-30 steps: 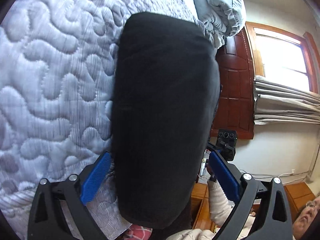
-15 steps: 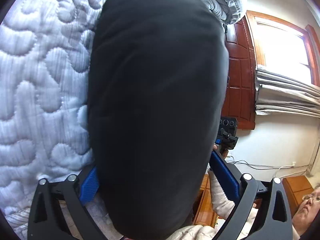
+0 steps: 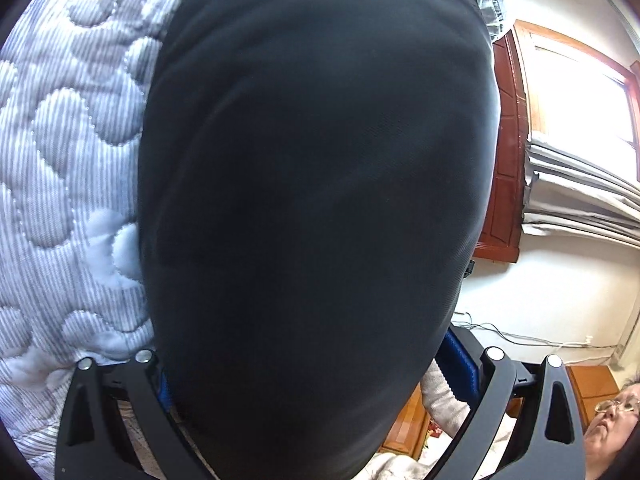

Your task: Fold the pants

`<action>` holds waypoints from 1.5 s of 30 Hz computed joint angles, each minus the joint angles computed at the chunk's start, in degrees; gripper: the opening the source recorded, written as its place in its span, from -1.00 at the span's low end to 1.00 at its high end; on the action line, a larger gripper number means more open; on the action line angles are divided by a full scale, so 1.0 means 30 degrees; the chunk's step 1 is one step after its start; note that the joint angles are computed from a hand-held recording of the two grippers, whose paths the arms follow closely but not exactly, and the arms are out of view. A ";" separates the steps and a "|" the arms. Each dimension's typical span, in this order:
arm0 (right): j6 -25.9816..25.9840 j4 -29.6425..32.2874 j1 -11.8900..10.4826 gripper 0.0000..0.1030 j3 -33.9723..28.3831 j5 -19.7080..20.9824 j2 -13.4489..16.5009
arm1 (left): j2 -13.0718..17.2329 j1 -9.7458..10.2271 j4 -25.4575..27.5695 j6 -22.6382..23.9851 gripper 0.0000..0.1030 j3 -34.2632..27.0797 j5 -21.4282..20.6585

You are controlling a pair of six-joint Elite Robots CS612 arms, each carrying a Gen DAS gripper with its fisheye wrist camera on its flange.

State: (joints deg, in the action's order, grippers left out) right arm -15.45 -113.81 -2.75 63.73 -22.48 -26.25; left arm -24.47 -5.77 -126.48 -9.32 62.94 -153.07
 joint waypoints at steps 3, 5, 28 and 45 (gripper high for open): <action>-0.2008 0.2328 0.0036 0.71 -0.0746 0.0325 0.0219 | -0.0040 -0.0114 -0.0788 -0.0628 0.93 0.0105 0.0125; -0.3628 0.4243 0.0087 0.72 -0.1376 0.0439 0.0385 | -0.0038 -0.0136 -0.0892 -0.0714 0.93 0.0092 0.0103; -0.8499 1.1616 0.0696 0.80 -0.5860 -0.1393 0.1862 | 0.0030 -0.0896 0.1562 0.0499 0.93 -0.1154 0.0578; -0.4697 0.4026 0.0549 -0.21 -0.1433 -0.1417 -0.0662 | -0.0604 -0.1192 -0.2032 -0.1467 0.57 -0.0260 0.1365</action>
